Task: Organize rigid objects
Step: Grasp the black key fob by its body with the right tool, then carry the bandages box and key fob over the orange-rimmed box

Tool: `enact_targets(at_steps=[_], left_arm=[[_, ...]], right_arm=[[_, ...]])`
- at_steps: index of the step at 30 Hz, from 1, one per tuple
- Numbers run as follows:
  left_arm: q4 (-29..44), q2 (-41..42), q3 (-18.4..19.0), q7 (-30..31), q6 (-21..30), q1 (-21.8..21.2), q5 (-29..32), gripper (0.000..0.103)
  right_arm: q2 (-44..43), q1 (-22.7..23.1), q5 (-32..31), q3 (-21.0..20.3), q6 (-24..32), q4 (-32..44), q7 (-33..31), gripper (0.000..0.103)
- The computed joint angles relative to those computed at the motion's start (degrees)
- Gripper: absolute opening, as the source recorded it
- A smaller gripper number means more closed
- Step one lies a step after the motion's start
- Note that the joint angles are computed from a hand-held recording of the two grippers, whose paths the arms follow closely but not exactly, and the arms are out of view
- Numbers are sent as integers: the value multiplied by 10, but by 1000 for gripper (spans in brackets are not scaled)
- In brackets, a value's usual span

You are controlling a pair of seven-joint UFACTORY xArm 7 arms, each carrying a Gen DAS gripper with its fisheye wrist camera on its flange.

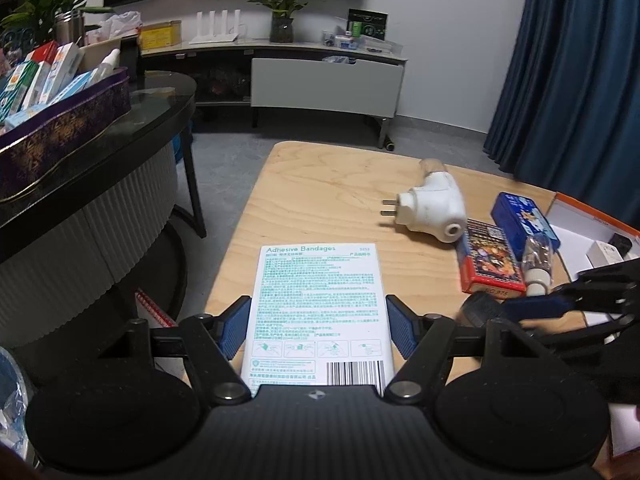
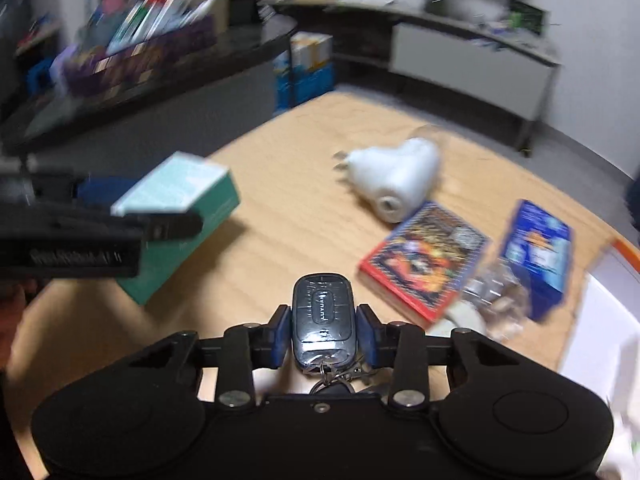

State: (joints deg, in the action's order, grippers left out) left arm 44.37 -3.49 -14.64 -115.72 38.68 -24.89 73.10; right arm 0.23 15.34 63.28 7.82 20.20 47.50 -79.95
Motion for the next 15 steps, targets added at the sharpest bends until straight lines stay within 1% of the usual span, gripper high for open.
enact_targets(at_steps=[1, 4, 6, 8, 12, 14, 15], left_arm=[[3, 2, -1, 3, 1, -1, 0, 71], [16, 7, -5, 12, 4, -8, -3, 71], [30, 10, -10, 19, 9, -16, 2, 71], [51, 16, -16, 27, 25, -26, 6, 71], [101, 35, -20, 34, 32, -47, 19, 71], [131, 51, -21, 46, 37, -60, 26, 71], [147, 59, -20, 54, 38, -67, 28, 71]], right_arm=[[-17, -3, 23, -2, -1, -9, 0, 44], [-66, -2, 97, -20, -8, -32, -26, 44], [-95, -1, 122, -36, -11, -41, -30, 44], [-122, 1, 150, -49, -24, -49, -40, 44], [-180, -3, 180, -74, -47, -69, -55, 44], [-205, -7, 181, -87, -58, -78, -54, 44], [-218, -12, 174, -94, -59, -83, -43, 44]])
